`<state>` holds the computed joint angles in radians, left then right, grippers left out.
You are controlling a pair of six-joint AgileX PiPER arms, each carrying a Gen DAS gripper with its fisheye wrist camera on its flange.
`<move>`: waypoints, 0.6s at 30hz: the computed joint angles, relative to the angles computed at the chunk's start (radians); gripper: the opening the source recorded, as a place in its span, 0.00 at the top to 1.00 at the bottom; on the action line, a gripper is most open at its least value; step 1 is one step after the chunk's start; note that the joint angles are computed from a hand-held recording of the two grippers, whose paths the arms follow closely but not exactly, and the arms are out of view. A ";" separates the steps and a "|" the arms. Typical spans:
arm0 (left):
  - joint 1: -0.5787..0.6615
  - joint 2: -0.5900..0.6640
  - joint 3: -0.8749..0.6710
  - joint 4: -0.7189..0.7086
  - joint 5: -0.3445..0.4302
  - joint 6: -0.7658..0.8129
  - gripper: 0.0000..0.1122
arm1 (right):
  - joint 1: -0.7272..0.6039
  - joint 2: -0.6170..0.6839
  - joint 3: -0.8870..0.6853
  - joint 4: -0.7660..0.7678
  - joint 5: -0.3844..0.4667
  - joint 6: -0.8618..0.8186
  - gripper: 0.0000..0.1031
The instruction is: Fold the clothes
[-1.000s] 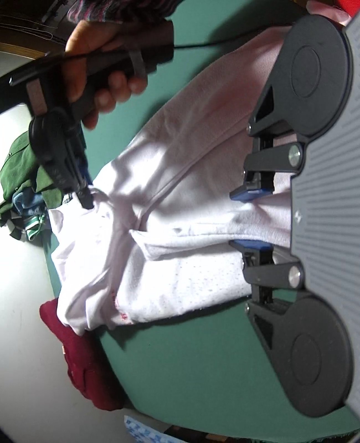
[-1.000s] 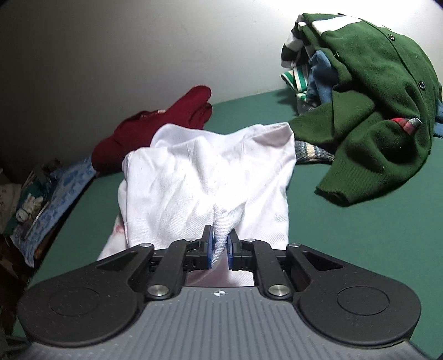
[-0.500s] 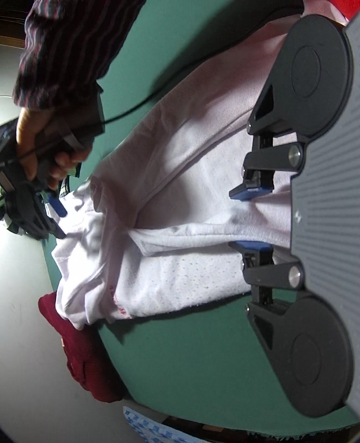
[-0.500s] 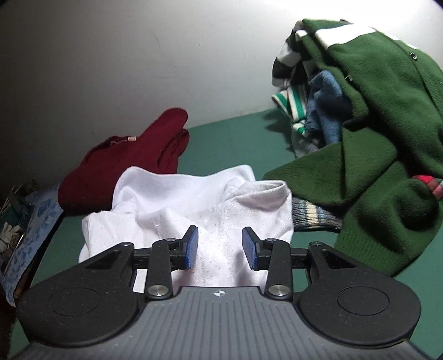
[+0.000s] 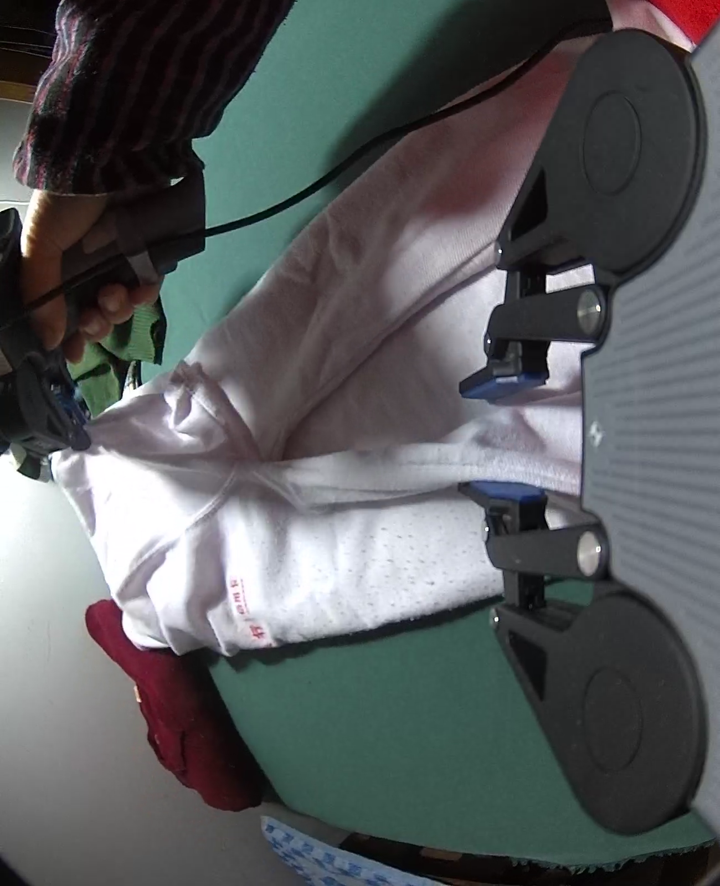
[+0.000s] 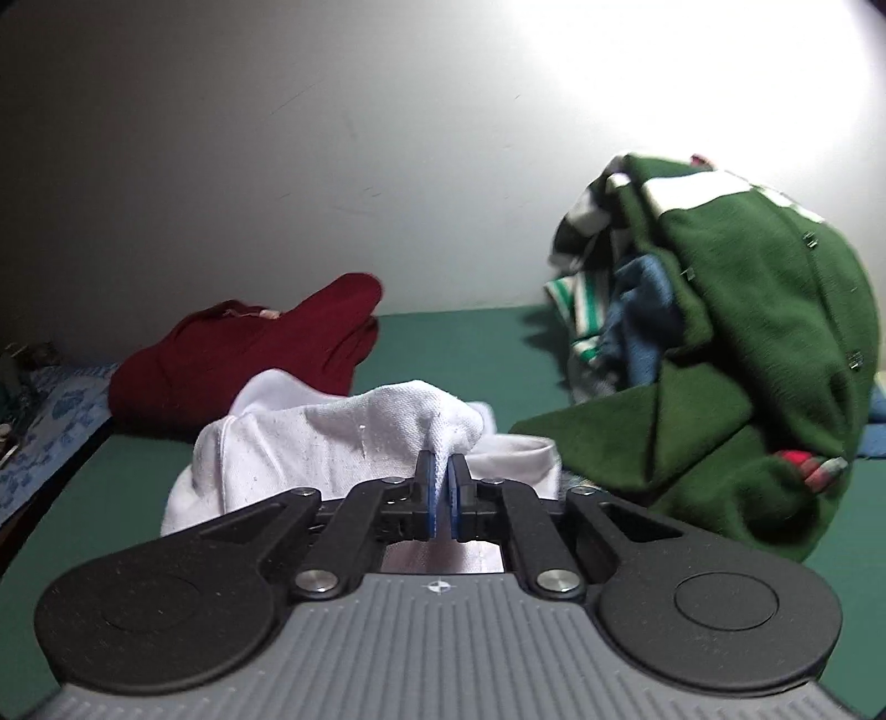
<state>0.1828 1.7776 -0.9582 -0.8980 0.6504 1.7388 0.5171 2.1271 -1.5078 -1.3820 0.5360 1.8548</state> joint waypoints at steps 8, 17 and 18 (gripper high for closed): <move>0.000 0.010 -0.012 0.036 0.033 -0.005 0.73 | -0.043 0.129 -0.149 0.340 0.031 -0.358 0.95; 0.025 0.007 0.001 0.043 0.096 0.022 0.67 | -0.038 -0.095 0.160 0.214 -0.160 -0.085 0.60; 0.024 0.008 -0.001 0.046 0.098 0.020 0.66 | -0.036 -0.115 0.190 0.244 -0.189 -0.112 0.60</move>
